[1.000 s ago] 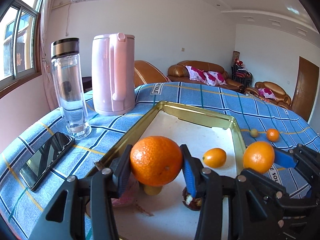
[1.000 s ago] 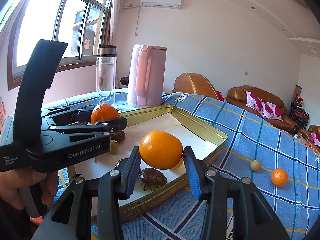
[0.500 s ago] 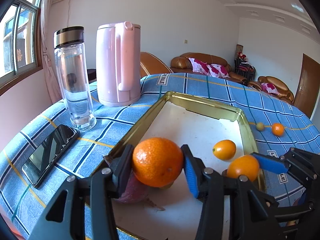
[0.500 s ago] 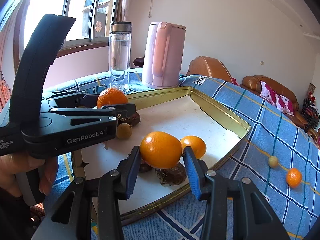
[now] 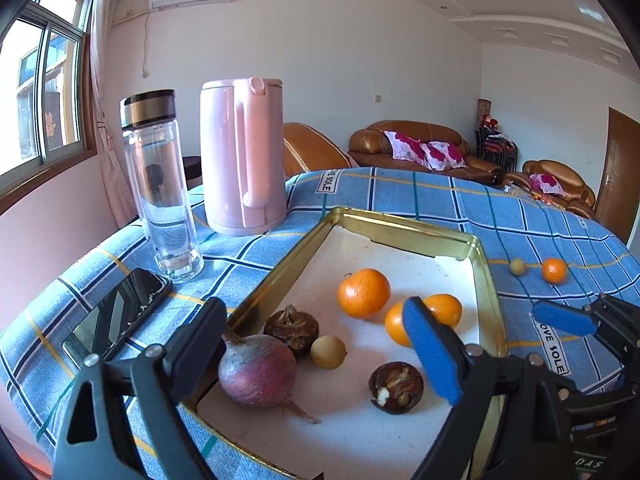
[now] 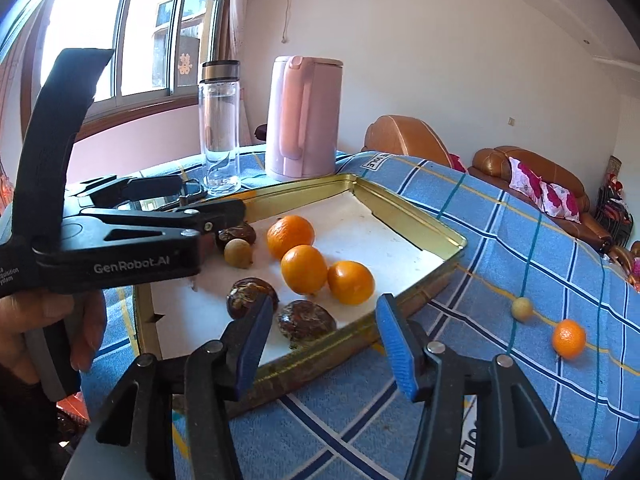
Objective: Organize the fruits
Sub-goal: 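Open the left tool releasing its orange into the tray while the right tool releases its orange, then grasp the last orange on the bedspread with the right tool while the left tool approaches a small tan fruit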
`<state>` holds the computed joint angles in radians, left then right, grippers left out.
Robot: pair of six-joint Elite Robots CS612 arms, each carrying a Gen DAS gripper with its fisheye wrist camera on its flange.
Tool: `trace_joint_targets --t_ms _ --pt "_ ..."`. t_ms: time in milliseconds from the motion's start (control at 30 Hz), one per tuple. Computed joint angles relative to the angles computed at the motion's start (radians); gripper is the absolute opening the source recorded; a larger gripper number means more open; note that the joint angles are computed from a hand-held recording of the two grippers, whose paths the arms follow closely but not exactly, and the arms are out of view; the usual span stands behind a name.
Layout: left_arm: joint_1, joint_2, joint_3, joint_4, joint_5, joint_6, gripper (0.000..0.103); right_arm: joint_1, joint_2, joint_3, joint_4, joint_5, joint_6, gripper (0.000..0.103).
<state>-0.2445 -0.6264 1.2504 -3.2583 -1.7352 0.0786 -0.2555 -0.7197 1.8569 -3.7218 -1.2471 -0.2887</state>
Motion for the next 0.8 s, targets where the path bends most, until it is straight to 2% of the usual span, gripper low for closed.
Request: trace_joint_targets --t_ms 100,300,433,600,800 --pt "-0.003 -0.008 0.007 -0.011 -0.004 0.001 0.094 -0.023 -0.009 0.016 -0.018 -0.006 0.024 0.060" --pt "-0.017 -0.031 0.027 -0.038 -0.045 0.017 0.095 -0.058 -0.028 0.044 -0.055 -0.078 0.060 0.061" --pt "-0.037 -0.049 0.047 -0.063 -0.064 0.045 0.099 -0.084 -0.042 0.055 -0.066 -0.145 0.093 0.061" --pt "-0.077 -0.063 0.060 -0.075 -0.074 0.073 0.103 -0.126 -0.064 0.060 -0.033 -0.214 0.196 0.063" --pt "-0.132 -0.053 0.023 0.032 -0.053 0.117 0.103 -0.167 -0.071 0.039 0.041 -0.228 0.281 0.064"
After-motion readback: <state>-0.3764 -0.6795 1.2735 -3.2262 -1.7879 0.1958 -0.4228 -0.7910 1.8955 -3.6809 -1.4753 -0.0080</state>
